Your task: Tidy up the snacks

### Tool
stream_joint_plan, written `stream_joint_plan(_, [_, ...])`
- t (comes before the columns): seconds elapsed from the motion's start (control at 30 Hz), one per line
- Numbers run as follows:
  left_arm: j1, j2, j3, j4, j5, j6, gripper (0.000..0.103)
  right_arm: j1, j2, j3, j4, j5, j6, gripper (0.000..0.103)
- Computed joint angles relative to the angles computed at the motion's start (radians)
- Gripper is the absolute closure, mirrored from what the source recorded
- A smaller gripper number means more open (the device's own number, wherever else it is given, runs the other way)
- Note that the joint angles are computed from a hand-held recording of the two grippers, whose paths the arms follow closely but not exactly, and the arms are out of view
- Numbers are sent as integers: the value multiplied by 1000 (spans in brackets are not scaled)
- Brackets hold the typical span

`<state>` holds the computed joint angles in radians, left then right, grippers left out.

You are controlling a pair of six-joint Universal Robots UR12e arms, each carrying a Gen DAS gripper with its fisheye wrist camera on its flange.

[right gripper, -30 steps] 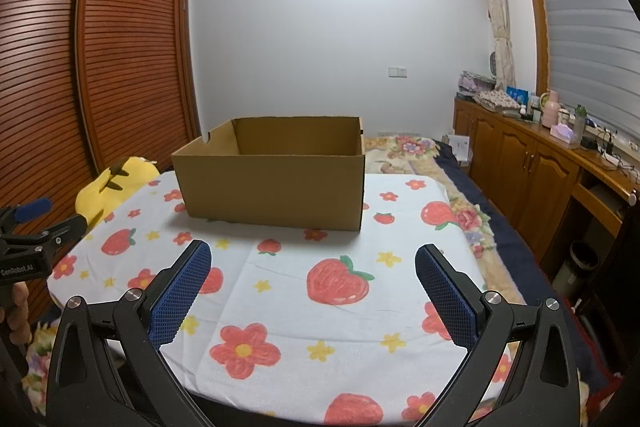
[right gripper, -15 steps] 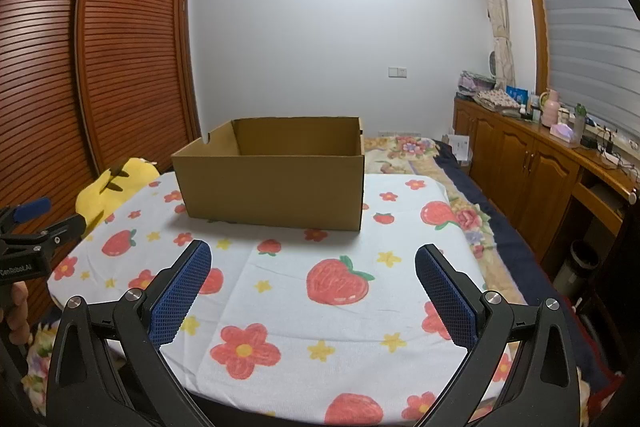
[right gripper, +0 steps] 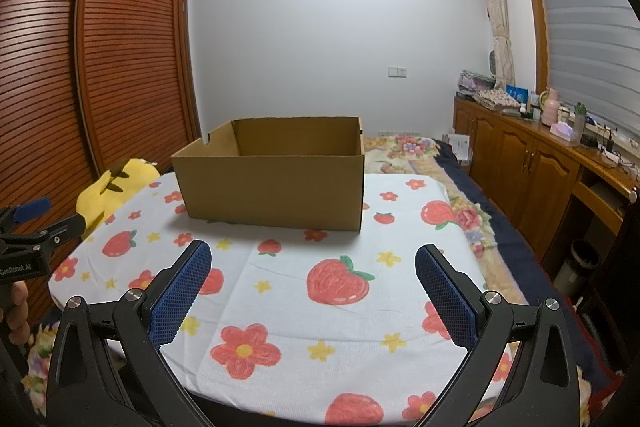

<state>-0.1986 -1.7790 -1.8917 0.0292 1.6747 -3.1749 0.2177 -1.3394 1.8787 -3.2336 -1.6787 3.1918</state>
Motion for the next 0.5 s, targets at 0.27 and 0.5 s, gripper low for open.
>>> stream_joint_plan(0.27, [-2, 3, 2, -12, -2, -3, 0, 0, 0, -1, 1, 1, 0, 0])
stream_joint_plan(0.5, [-2, 1, 2, -7, 1, -6, 0, 0, 1, -1, 2, 1, 2, 0])
